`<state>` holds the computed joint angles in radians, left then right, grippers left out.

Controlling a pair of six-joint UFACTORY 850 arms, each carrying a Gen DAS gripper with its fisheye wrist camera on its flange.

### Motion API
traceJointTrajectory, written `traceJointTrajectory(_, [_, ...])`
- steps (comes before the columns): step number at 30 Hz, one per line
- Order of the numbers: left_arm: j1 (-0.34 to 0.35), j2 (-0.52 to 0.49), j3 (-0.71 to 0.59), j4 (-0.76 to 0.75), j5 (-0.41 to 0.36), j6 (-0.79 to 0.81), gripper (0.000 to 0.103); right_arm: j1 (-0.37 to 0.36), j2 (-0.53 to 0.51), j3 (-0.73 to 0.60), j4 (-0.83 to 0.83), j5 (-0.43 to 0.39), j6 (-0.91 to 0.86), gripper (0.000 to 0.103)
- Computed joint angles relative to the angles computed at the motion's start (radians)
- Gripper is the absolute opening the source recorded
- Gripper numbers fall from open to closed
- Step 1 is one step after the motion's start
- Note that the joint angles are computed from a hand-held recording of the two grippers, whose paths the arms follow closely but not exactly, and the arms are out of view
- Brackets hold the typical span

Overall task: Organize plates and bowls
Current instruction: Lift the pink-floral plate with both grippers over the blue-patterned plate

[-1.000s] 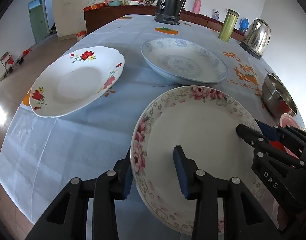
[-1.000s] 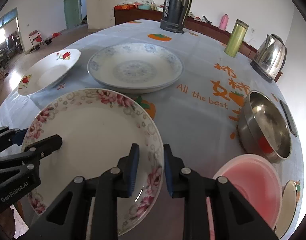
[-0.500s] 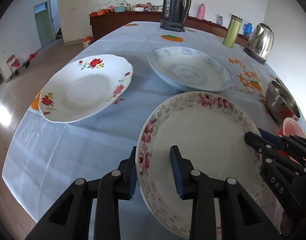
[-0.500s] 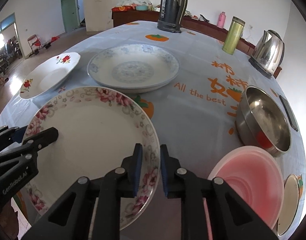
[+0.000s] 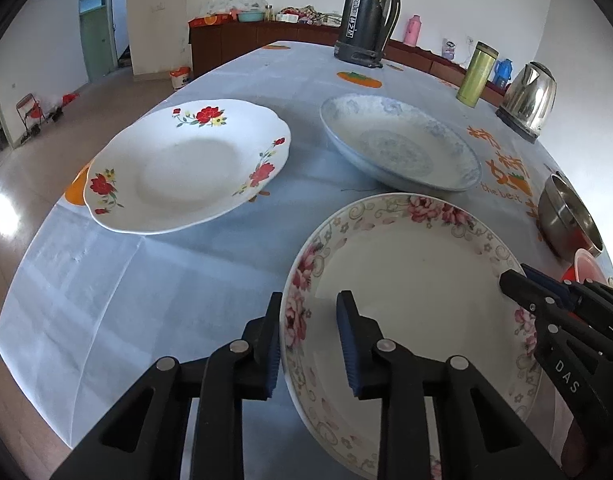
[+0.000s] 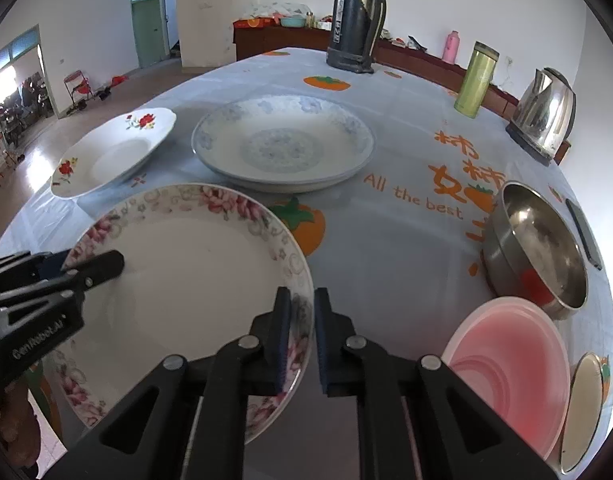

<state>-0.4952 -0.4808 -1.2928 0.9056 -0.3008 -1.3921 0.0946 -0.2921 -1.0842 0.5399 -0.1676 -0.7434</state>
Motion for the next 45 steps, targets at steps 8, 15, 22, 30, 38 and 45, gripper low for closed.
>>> traceJointTrajectory(8, [-0.021, 0.011, 0.021, 0.081, -0.032, -0.082, 0.03, -0.009, 0.004, 0.006, 0.088, -0.026, -0.074, 0.015])
traceJointTrajectory(15, [-0.026, 0.01, 0.013, 0.049, -0.055, -0.048, 0.028, -0.012, 0.016, 0.022, 0.108, -0.023, -0.087, 0.013])
traceJointTrajectory(22, [-0.031, 0.022, 0.004, 0.099, -0.082, -0.093, 0.025, -0.016, 0.025, 0.029, 0.16, -0.028, -0.122, 0.013])
traceJointTrajectory(30, [-0.028, 0.007, -0.034, 0.107, -0.099, -0.08, 0.024, -0.02, 0.023, 0.009, 0.158, -0.041, -0.103, 0.013])
traceJointTrajectory(38, [-0.02, -0.015, -0.089, 0.117, -0.11, -0.069, 0.023, -0.026, 0.001, -0.045, 0.117, -0.057, -0.051, 0.013])
traceJointTrajectory(45, [-0.007, -0.058, -0.165, 0.077, -0.122, -0.011, 0.022, -0.033, -0.058, -0.137, 0.036, -0.106, 0.053, 0.013])
